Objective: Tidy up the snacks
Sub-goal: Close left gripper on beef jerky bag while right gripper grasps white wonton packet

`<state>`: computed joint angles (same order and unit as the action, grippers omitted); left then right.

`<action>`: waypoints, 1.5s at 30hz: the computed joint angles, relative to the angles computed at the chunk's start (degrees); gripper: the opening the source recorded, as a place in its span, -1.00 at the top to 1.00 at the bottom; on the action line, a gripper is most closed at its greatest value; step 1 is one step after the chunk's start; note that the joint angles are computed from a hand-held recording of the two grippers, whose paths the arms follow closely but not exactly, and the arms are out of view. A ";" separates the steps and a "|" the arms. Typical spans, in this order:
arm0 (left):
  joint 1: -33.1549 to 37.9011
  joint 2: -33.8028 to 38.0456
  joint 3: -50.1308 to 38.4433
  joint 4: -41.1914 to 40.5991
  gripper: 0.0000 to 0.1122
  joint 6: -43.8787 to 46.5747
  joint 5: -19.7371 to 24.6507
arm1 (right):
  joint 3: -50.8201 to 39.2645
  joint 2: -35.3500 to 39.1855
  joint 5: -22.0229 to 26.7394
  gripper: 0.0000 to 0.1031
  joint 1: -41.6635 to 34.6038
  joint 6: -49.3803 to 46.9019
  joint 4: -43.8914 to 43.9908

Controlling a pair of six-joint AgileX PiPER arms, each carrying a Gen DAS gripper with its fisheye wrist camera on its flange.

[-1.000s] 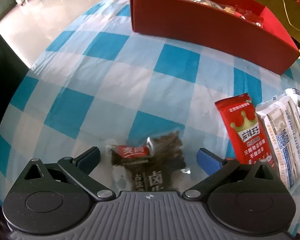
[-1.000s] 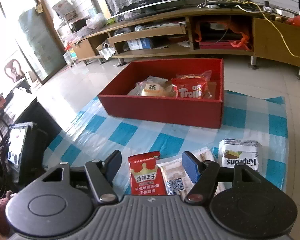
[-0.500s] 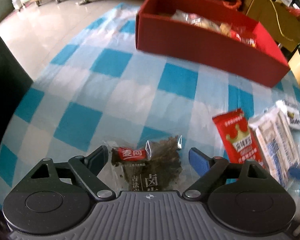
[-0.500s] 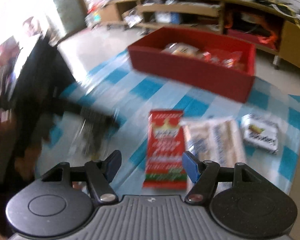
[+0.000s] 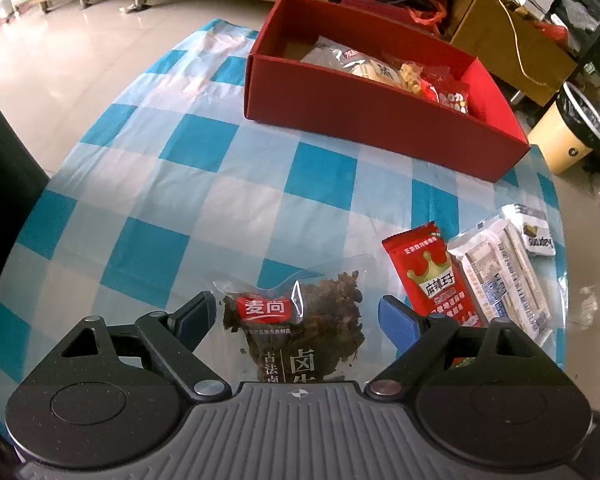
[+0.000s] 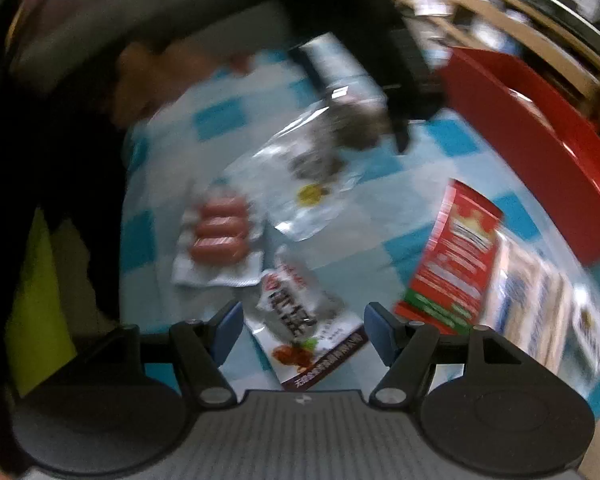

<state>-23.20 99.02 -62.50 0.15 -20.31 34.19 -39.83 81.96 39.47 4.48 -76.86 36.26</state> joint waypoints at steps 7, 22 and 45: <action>2.47 1.08 -0.34 -5.68 -0.63 5.09 0.67 | -5.00 8.76 -2.89 -0.29 9.34 3.07 -9.35; 2.33 5.27 -0.58 -5.37 -0.78 3.99 1.48 | 2.61 7.26 -11.90 -0.31 -0.21 5.66 11.38; -6.52 4.59 3.23 15.12 -0.68 -17.36 -1.20 | -0.02 8.93 -6.74 0.28 -4.27 3.29 15.79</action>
<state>-29.72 103.61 -59.27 15.27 -37.68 32.99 -39.85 90.89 32.73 0.21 -73.58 52.05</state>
